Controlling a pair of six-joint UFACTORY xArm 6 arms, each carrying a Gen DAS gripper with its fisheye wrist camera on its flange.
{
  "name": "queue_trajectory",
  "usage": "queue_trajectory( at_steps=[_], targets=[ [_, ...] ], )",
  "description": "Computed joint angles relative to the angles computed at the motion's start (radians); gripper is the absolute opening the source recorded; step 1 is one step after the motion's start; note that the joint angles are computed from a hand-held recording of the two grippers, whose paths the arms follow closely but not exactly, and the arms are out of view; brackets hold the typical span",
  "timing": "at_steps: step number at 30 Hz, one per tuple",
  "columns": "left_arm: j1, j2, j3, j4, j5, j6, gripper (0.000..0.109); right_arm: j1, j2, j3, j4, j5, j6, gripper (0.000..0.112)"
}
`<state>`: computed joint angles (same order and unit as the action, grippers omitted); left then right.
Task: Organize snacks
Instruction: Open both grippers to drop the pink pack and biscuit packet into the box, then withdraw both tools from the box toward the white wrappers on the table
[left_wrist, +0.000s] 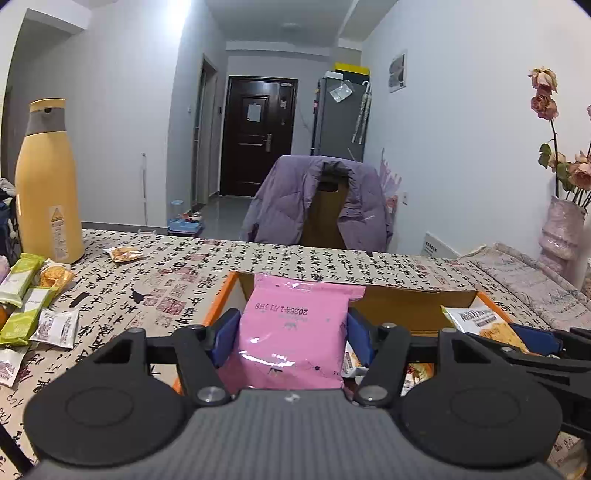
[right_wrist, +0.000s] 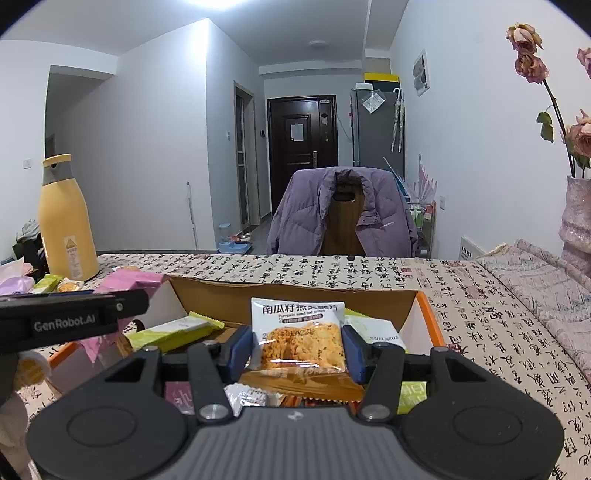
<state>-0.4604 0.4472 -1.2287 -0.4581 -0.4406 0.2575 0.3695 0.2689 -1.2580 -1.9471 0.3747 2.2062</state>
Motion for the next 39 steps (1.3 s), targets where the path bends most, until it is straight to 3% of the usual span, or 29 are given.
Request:
queue_trajectory(
  at_steps=[1,3,5,7,22,26,29,39],
  targets=[
    [-0.008,0.000,-0.001,-0.040,-0.011,0.033,0.068,0.000,-0.003,0.004,0.001,0.003,0.002,0.053],
    [-0.016,-0.004,0.009,-0.060,-0.038,0.043,0.095,-0.001,-0.012,0.015,-0.012,0.003,0.027,0.067],
    [-0.028,0.000,0.012,-0.098,-0.088,0.069,0.103,0.000,-0.022,0.026,-0.030,0.017,0.060,0.096],
    [-0.038,0.000,0.007,-0.144,-0.102,0.105,0.103,0.000,-0.033,0.038,-0.054,0.029,0.100,0.103],
    [-0.052,-0.017,-0.015,-0.249,-0.060,0.157,0.103,-0.010,-0.038,0.042,-0.041,0.029,0.118,0.103],
    [-0.081,-0.051,-0.032,-0.402,-0.040,0.292,0.103,-0.014,-0.048,0.039,0.046,0.015,0.022,0.103],
    [-0.072,-0.096,0.008,-0.355,-0.020,0.252,0.103,-0.003,-0.071,0.053,0.066,0.025,-0.013,0.103],
    [-0.050,-0.208,0.193,-0.233,-0.083,0.166,0.103,0.043,-0.164,0.144,0.099,0.061,-0.065,0.103]
  ],
)
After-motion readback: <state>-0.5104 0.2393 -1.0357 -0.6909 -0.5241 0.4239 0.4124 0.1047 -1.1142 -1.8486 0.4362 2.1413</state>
